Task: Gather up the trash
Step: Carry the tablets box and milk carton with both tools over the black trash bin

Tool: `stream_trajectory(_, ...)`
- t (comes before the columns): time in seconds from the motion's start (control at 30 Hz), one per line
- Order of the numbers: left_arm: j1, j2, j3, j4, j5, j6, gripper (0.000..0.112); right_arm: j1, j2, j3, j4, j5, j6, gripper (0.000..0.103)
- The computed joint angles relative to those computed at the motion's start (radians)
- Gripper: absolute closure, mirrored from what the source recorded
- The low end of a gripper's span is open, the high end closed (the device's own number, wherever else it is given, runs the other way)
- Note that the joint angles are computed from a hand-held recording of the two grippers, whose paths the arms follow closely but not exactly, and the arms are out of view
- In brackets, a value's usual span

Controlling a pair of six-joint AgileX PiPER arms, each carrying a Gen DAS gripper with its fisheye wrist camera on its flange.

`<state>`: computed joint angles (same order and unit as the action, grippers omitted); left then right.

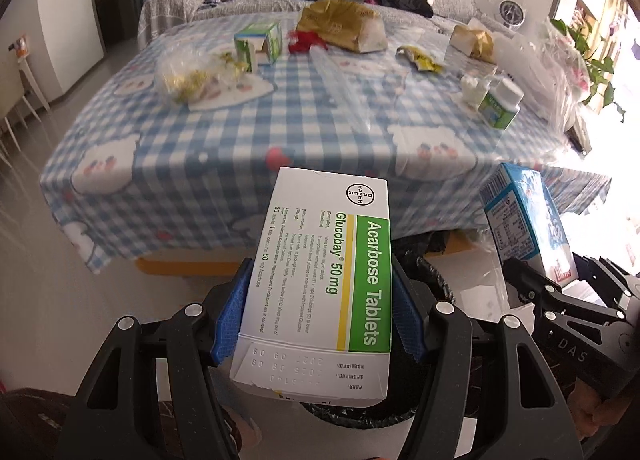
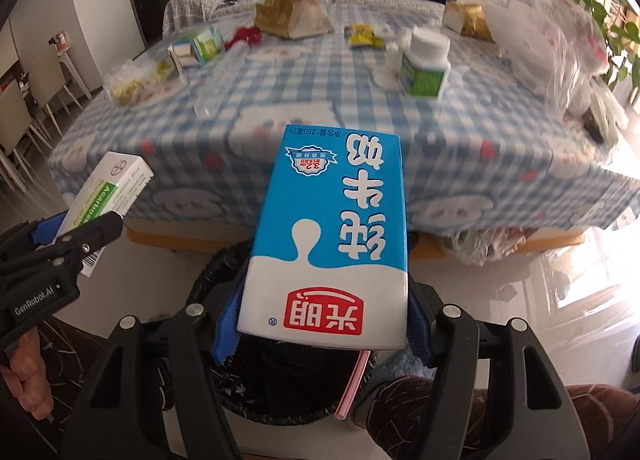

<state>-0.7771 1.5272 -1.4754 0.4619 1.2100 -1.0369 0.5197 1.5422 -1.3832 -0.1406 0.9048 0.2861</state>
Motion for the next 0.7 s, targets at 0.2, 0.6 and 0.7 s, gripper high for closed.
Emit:
stream_trajectory(0.2,-0.016,0.016,0.072,-0.003,-0.046,-0.062,0.05,-0.007,0.037,0.077,0.021,-0.052,0.008,0.04)
stream_trajectory(0.6,0.012,0.104,0.201,-0.004,-0.186,-0.16,0.05,0.012,0.134,0.155,0.011,-0.194,0.046,0.04)
stream_trajectory(0.7,0.014,0.112,0.228,0.005,-0.232,-0.168,0.05,0.036,0.158,0.187,-0.049,-0.253,0.106,0.04)
